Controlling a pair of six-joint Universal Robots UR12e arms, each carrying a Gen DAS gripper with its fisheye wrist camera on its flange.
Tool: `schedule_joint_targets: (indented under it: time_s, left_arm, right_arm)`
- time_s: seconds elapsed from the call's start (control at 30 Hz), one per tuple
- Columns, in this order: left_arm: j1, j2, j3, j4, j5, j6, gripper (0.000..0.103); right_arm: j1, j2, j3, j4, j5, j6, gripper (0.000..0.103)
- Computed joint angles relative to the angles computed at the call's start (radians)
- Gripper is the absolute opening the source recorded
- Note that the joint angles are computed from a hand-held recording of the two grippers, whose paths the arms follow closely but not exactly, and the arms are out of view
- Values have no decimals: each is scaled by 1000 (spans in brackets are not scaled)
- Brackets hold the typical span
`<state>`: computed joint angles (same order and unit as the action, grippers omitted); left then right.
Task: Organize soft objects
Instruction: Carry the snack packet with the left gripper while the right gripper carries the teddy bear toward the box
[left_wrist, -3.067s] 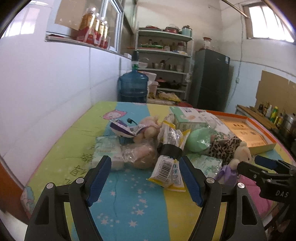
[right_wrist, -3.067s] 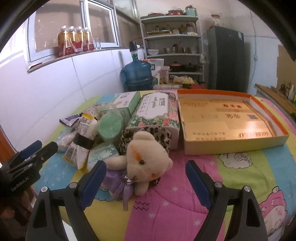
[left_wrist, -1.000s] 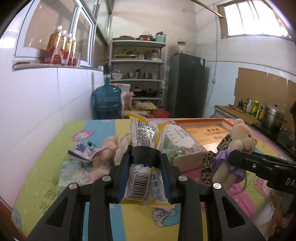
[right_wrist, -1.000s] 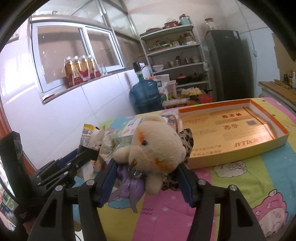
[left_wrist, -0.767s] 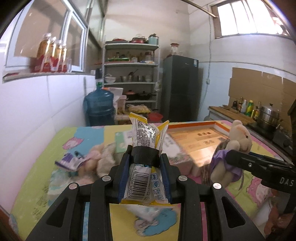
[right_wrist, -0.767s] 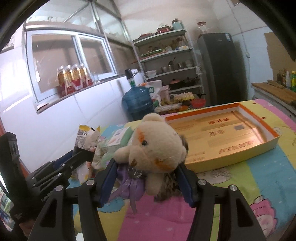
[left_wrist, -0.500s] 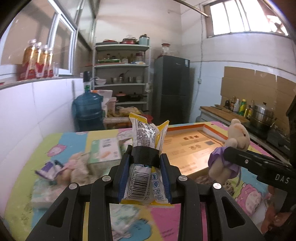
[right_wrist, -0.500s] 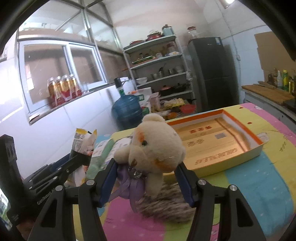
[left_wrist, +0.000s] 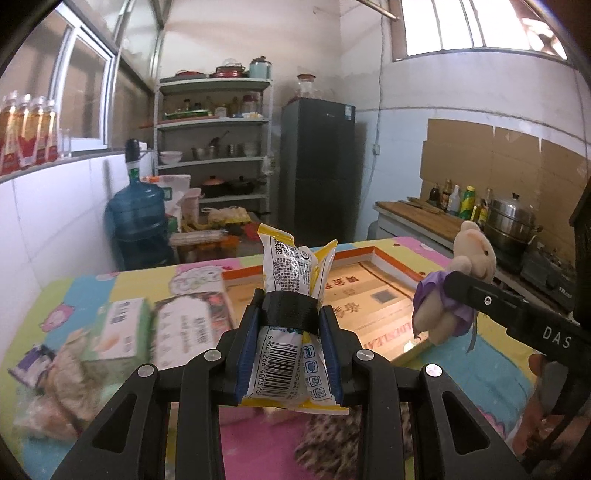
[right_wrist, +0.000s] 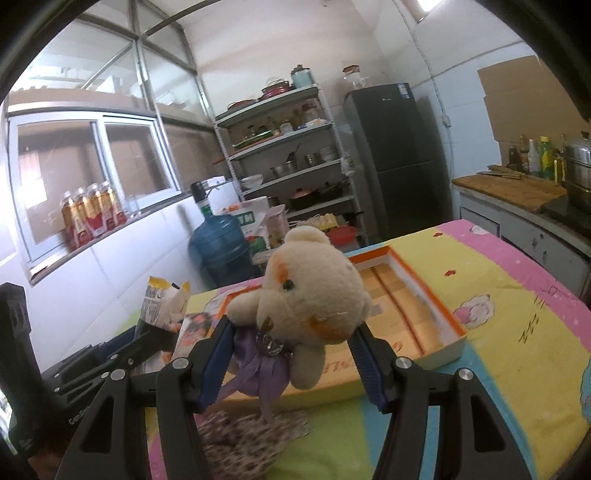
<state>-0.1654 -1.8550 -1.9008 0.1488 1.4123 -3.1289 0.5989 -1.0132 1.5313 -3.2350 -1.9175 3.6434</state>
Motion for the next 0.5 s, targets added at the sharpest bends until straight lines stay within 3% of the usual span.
schedule_joint_targets:
  time_s: [0.5]
  left_arm:
    - [-41,-114,170,-225,17,-83,33]
  right_arm:
    - [-96,24,-48,136,149,2,62]
